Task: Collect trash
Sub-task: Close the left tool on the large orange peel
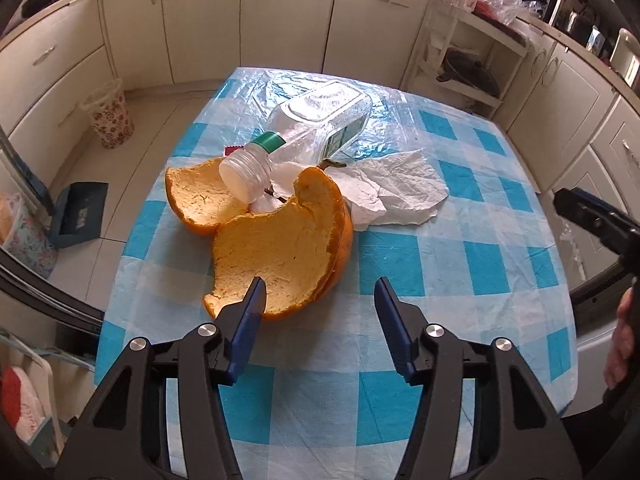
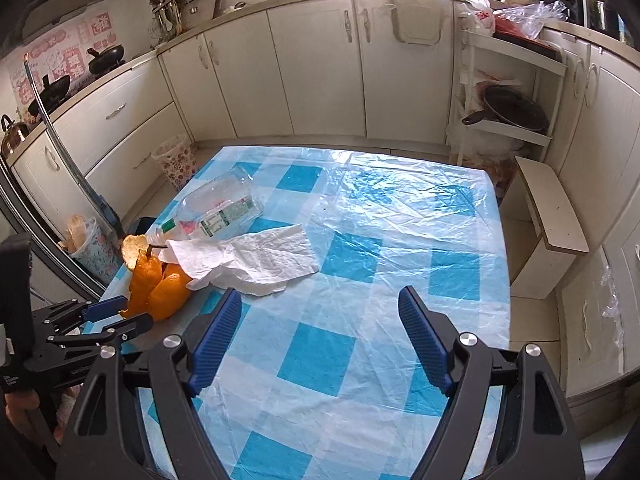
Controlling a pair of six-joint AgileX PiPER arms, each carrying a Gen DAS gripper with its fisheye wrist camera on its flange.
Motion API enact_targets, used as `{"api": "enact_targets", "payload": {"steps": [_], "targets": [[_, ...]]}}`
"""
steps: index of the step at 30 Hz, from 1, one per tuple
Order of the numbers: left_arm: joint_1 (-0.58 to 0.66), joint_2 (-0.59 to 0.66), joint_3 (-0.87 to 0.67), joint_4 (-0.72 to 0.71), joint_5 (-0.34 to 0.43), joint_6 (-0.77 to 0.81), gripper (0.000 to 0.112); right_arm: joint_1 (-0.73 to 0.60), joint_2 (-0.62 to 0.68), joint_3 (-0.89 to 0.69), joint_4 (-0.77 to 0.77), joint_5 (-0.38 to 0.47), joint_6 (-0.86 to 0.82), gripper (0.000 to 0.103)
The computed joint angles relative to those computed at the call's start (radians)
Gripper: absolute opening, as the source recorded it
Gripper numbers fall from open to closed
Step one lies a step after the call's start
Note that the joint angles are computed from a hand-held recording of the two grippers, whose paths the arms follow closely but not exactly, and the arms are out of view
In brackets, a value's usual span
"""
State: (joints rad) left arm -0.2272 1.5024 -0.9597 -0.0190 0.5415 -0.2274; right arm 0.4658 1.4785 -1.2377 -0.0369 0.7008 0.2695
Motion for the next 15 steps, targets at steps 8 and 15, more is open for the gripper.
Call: {"api": "enact_targets", "payload": {"steps": [8, 15], "targets": [[0.078, 0.043, -0.022, -0.117, 0.013, 0.132, 0.022, 0.074, 0.117, -0.09, -0.012, 0.019, 0.021, 0.078], [0.077, -0.092, 0.023, -0.037, 0.006, 0.087, 0.005, 0.125, 0.266, -0.216, 0.128, 0.129, -0.096, 0.078]]}}
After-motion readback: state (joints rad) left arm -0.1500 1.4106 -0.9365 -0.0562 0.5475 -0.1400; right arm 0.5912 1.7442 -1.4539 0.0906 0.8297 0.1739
